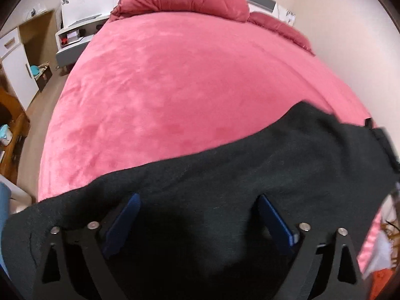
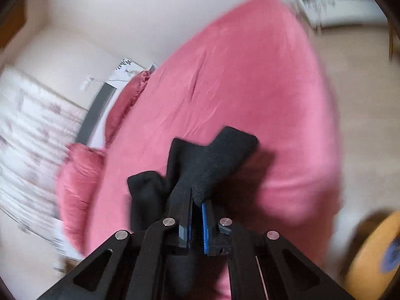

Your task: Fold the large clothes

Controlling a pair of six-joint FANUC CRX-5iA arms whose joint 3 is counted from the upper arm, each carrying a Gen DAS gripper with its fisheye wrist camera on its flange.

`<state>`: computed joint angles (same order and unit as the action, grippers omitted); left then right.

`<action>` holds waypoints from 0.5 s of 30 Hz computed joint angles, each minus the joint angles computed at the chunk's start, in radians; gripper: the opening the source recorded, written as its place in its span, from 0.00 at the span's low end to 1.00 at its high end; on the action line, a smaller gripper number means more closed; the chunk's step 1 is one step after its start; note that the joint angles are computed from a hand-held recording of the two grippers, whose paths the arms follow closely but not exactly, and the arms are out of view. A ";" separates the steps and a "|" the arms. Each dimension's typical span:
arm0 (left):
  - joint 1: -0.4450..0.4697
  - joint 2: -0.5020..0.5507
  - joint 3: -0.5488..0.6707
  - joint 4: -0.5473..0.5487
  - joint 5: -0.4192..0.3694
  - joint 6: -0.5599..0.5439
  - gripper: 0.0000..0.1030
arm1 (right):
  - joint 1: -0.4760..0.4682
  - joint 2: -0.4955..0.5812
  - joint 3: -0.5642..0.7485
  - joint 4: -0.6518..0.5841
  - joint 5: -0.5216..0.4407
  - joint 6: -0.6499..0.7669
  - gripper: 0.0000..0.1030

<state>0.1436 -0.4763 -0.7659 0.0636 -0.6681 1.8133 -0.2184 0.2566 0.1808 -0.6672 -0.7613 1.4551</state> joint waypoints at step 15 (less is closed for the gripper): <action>-0.063 -0.013 -0.016 -0.093 0.076 0.089 1.00 | 0.238 -0.010 -0.023 0.390 0.037 -0.005 0.54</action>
<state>0.0807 -0.4894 -0.7822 -0.0293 -0.5920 1.9025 0.0194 0.2469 0.1573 -0.2774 -0.7238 1.4503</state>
